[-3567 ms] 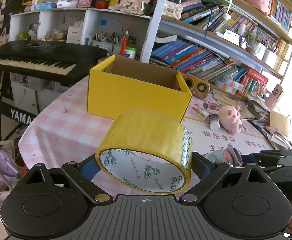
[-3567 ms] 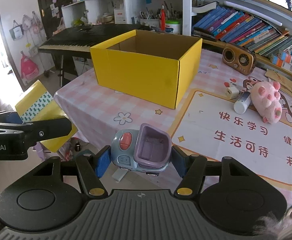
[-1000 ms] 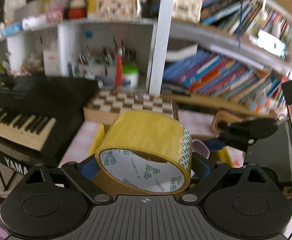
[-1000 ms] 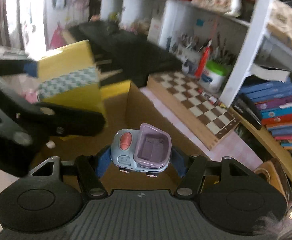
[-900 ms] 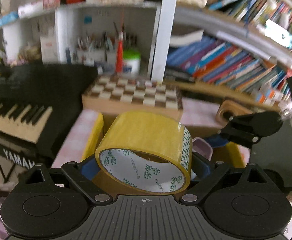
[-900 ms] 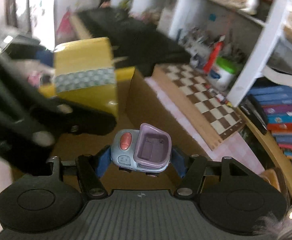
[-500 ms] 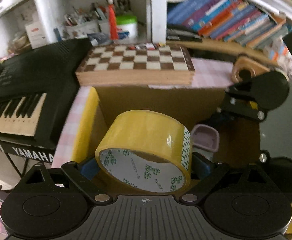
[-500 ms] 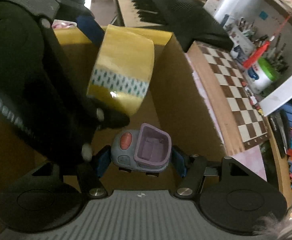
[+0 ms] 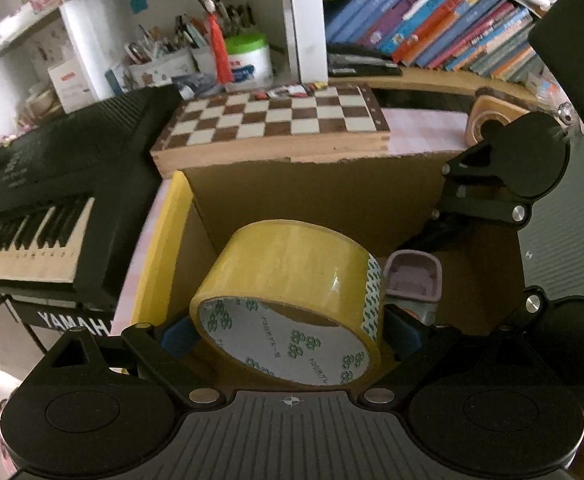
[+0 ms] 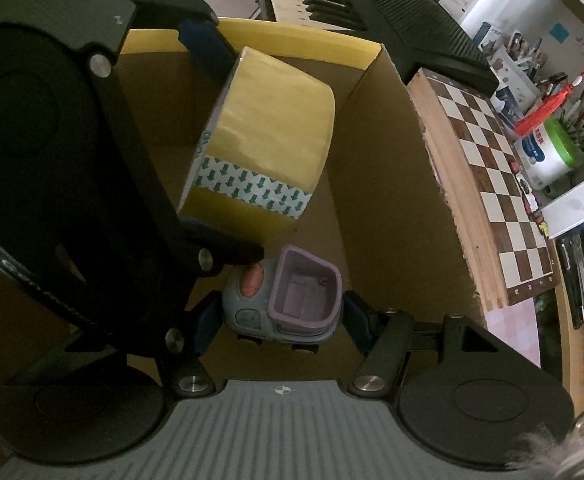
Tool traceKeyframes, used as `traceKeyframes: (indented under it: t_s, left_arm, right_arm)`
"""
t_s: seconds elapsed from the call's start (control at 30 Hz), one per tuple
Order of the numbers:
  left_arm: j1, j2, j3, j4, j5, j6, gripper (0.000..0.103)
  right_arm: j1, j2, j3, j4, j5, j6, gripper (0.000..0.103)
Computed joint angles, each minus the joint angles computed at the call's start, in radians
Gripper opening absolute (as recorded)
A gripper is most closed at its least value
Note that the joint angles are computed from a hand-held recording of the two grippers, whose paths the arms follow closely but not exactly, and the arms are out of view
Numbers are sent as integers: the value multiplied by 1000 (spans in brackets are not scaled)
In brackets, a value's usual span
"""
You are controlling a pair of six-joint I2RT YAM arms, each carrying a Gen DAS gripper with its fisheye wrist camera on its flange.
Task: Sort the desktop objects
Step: 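Lower the tape roll into the yellow box and open the left gripper, then lower the grey-purple toy into the box and open the right gripper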
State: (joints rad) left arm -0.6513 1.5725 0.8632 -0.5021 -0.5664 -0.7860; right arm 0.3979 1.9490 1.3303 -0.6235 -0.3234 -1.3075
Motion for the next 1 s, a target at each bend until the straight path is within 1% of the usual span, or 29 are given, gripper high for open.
traceKeyframes:
  t_s: [0.13, 0.27, 0.37, 0.47, 0.53, 0.63, 0.7, 0.77, 0.83, 0.9, 1.0]
  left_arm:
    - [-30, -5, -18, 23, -79, -45, 98]
    - [-58, -31, -31, 24, -135, -61, 100]
    - [-92, -70, -47, 26, -193, -79, 100]
    - [-121, -108, -54, 2, -241, -116, 101]
    - [-146, -128, -46, -45, -283, -169, 101]
    - [-205, -152, -28, -152, -359, -266, 101]
    - [-250, -160, -12, -248, -404, -343, 101]
    - [-297, -166, 9, -356, -434, -445, 101]
    - [-344, -166, 29, -461, -456, -563, 101]
    - [-394, -157, 57, -586, -476, -706, 101]
    - [-495, -123, 102, -796, -493, -964, 101]
  right_arm:
    - [-1, -18, -30, 46, -6, 45, 62]
    - [-17, -47, -68, 89, -32, 84, 70]
    - [-30, -67, -91, 110, -49, 87, 70]
    - [-45, -86, -103, 125, -73, 120, 70]
    - [-56, -107, -114, 131, -96, 152, 70]
    - [-89, -163, -149, 143, -141, 191, 70]
    - [-116, -211, -178, 154, -174, 209, 70]
    - [-145, -259, -207, 166, -210, 218, 70]
    - [-178, -308, -234, 169, -248, 226, 70]
    - [-211, -351, -253, 163, -284, 244, 70]
    - [-268, -433, -293, 147, -337, 284, 70]
